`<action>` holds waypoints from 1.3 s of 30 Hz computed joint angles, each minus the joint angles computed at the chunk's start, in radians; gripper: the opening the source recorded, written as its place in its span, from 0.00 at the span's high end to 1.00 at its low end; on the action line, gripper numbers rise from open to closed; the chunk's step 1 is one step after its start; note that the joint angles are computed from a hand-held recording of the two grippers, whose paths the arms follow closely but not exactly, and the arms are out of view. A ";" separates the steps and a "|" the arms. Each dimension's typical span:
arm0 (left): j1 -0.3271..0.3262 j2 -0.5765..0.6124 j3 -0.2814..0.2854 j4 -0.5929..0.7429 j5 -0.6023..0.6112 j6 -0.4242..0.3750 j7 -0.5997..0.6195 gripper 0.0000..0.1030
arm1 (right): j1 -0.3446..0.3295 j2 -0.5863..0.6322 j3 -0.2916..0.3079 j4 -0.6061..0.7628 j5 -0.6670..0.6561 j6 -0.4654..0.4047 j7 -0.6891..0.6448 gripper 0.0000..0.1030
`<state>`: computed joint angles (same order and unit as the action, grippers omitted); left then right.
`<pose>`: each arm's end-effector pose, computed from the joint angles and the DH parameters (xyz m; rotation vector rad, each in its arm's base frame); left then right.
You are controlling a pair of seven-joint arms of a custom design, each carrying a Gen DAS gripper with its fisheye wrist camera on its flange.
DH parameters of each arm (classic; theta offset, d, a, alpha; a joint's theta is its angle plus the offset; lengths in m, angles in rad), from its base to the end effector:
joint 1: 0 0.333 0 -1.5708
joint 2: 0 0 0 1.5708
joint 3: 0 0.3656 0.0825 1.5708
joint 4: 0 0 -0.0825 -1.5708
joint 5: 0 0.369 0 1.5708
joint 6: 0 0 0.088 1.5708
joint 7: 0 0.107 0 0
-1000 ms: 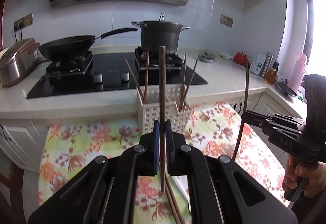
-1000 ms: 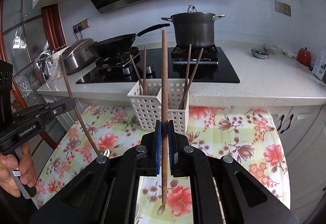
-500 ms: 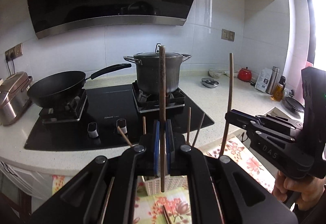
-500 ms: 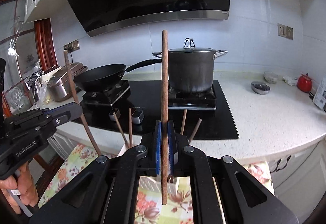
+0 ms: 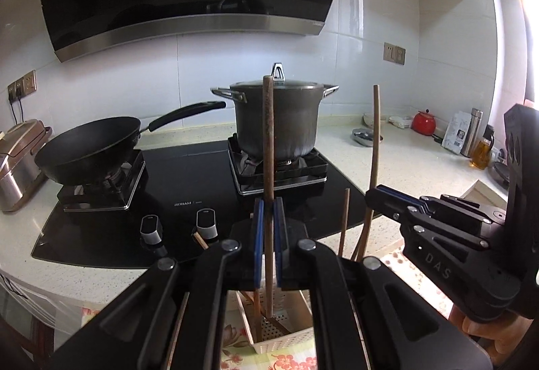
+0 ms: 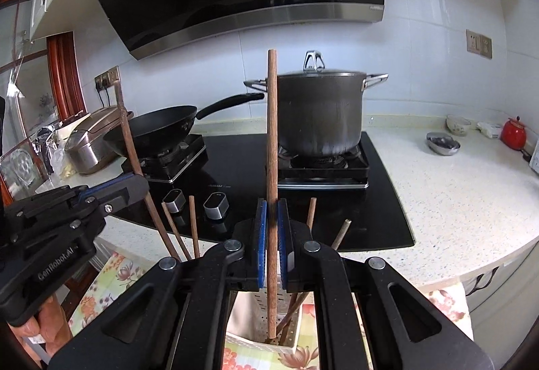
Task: Organize utensils
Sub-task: 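Open the left tool to drop its chopstick while the right tool lowers its chopstick into the basket, then move the left tool to grasp a chopstick while the right tool reaches toward another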
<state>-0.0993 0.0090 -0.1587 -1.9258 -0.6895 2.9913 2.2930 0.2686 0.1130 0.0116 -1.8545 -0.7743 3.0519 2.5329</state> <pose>0.5827 -0.1066 0.6524 -1.3022 1.8681 -1.1467 0.5833 0.2242 0.6278 -1.5329 1.4572 -0.7410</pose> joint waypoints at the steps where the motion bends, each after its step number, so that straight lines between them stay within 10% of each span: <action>1: 0.001 0.006 -0.001 0.000 0.001 -0.001 -0.001 0.95 | 0.000 0.006 0.001 0.003 0.001 -0.002 -0.003 0.93; 23: 0.000 0.068 0.017 -0.063 0.234 -0.067 -0.180 0.95 | 0.006 0.077 0.032 -0.032 0.136 -0.012 -0.109 0.93; 39: 0.026 0.091 0.000 -0.023 0.117 -0.126 -0.114 0.81 | 0.024 0.067 0.019 -0.040 0.162 -0.069 -0.153 0.90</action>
